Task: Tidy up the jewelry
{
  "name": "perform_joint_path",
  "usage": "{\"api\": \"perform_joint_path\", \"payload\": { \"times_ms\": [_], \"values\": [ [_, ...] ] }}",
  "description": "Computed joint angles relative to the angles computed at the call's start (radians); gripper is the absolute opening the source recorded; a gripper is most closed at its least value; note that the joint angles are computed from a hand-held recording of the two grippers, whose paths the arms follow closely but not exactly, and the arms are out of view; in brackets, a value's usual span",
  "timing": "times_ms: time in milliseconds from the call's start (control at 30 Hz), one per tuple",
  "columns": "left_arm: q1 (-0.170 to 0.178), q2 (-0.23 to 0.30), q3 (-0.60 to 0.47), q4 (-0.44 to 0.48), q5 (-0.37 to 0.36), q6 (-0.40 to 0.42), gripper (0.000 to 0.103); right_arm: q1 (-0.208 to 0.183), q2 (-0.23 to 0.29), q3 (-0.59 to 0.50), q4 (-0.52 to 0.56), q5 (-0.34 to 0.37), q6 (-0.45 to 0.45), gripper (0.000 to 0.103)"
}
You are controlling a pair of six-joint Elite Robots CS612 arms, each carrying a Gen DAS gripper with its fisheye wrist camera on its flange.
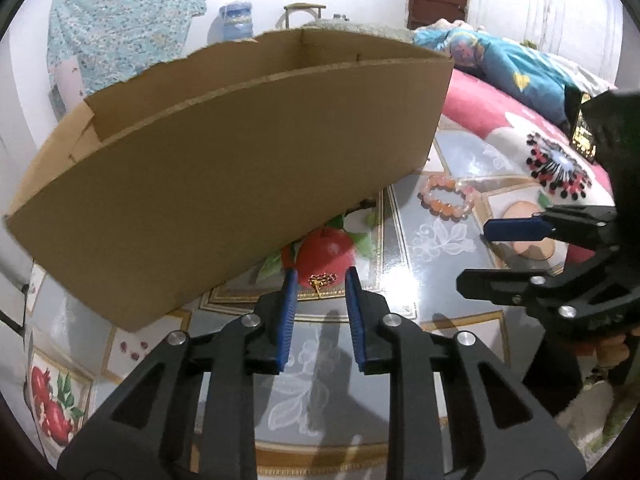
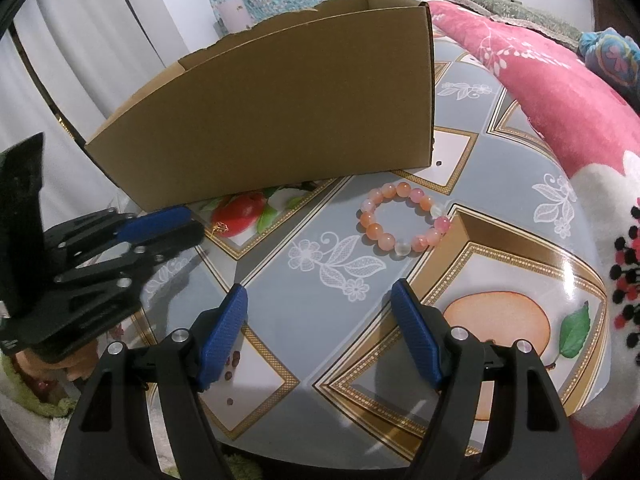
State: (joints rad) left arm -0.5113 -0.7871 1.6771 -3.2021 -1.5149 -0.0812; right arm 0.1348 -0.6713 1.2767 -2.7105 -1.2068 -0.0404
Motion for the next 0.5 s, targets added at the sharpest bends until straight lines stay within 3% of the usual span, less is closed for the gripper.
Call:
{"api": "perform_joint_path", "payload": {
  "times_ms": [100,267,500],
  "values": [
    [-0.001,0.010,-0.017,0.034,0.005,0.013,0.022,0.000,0.000,0.000,-0.001,0.000,0.001,0.073],
    [-0.005,0.016,-0.025,0.046,0.016,0.056,0.001,0.000,0.000,0.000,0.000,0.001,0.002,0.073],
    [-0.008,0.010,-0.010,0.032,0.022,0.070,0.000,-0.002,-0.001,0.002,-0.004,0.010,0.005,0.073]
  ]
}}
